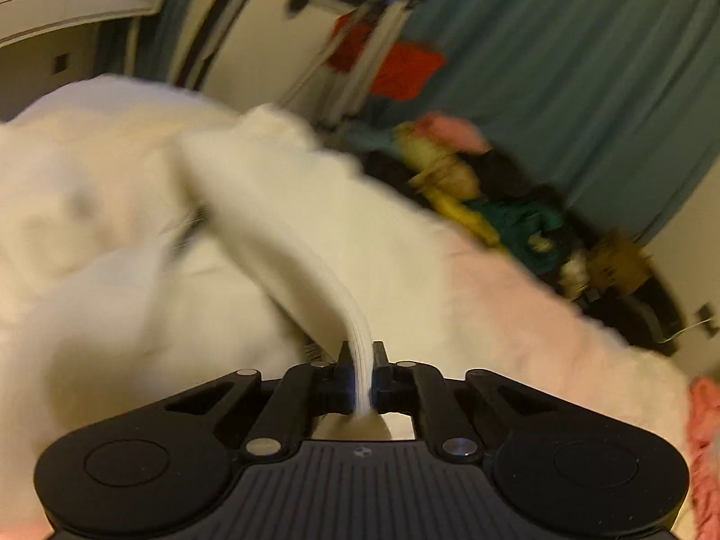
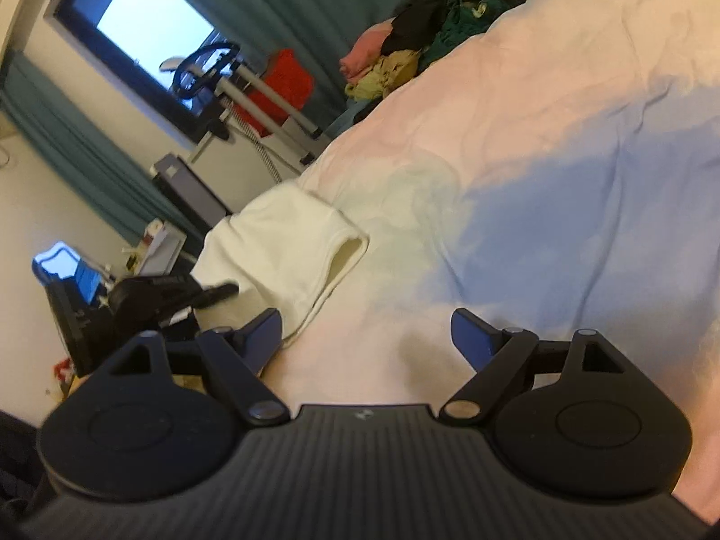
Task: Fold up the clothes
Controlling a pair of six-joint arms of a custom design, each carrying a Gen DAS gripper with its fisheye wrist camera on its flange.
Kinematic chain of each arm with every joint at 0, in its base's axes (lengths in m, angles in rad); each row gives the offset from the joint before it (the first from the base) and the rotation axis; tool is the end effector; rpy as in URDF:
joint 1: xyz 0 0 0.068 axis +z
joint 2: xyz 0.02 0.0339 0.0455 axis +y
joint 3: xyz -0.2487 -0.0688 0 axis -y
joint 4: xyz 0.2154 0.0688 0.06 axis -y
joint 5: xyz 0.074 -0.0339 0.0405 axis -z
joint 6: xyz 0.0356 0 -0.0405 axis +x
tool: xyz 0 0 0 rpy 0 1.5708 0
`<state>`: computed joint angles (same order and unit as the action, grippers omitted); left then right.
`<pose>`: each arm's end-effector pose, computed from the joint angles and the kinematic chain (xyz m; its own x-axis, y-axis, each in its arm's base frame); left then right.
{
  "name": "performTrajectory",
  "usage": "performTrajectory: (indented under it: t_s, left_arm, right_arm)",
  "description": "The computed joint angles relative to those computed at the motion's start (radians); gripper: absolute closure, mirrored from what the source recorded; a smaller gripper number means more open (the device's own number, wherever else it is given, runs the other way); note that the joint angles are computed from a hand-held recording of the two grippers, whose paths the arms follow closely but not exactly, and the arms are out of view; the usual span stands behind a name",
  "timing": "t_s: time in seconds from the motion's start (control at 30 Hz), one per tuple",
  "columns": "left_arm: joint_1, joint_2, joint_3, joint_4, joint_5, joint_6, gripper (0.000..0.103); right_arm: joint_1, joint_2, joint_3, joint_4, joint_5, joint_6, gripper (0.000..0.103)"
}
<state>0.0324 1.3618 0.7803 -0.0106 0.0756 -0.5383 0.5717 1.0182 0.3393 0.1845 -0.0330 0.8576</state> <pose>0.2722 0.0061 0.2275 -0.4945 -0.5275 -0.6908 -0.2599 0.8482 -0.4616 0.1602 0.1045 0.1846 -0.6885 0.4558 -0.5641 -0.0680 0.7338 0.6760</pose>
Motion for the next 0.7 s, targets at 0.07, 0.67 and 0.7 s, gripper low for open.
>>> performTrajectory:
  t_s: [0.07,0.67,0.7]
  left_arm:
    - [-0.073,0.031,0.014,0.118,0.03,-0.02,0.098]
    - [-0.531,0.321,0.274,0.255,0.009,-0.105,0.035]
    - [-0.522,0.26,0.191,0.277,-0.005,-0.12,0.032]
  right_arm:
    - [-0.035,-0.028,-0.042,0.037,0.019,0.004,0.02]
    - [-0.298,-0.329,-0.26,-0.026,0.325,0.257,0.018]
    - [-0.3,-0.344,-0.263,-0.034,0.319,0.257,0.018]
